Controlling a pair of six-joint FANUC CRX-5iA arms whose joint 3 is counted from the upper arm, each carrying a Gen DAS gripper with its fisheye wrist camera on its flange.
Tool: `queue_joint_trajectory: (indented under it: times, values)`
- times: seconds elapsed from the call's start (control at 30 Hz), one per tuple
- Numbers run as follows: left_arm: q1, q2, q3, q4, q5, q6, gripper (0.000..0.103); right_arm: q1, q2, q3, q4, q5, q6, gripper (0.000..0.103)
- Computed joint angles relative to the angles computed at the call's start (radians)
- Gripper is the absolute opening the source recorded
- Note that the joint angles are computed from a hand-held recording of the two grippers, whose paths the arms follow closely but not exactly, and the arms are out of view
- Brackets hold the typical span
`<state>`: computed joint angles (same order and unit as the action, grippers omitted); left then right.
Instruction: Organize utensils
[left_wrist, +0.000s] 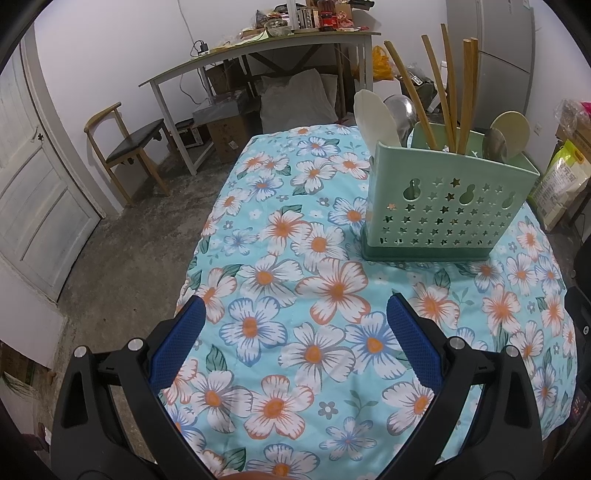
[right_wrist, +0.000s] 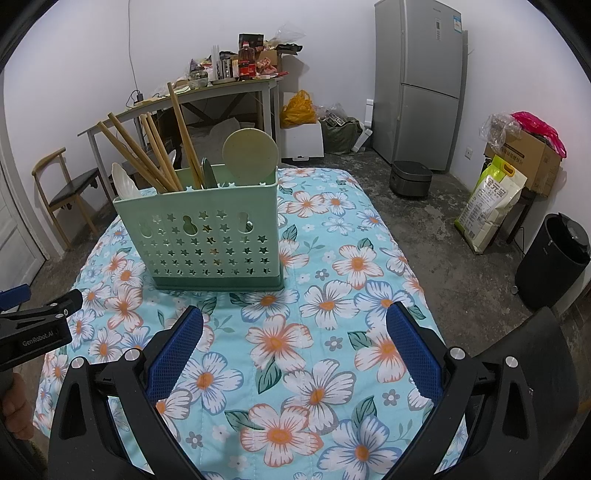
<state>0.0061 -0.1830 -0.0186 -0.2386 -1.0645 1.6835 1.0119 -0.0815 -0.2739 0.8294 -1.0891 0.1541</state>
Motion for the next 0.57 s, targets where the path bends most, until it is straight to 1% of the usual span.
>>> queue_joint_trajectory:
  times: [0.57]
  values:
    - [0.004,0.000,0.001,0.006,0.003,-0.005,0.095,0.002,-0.002,-0.001,-0.001,0.001,-0.002,0.097]
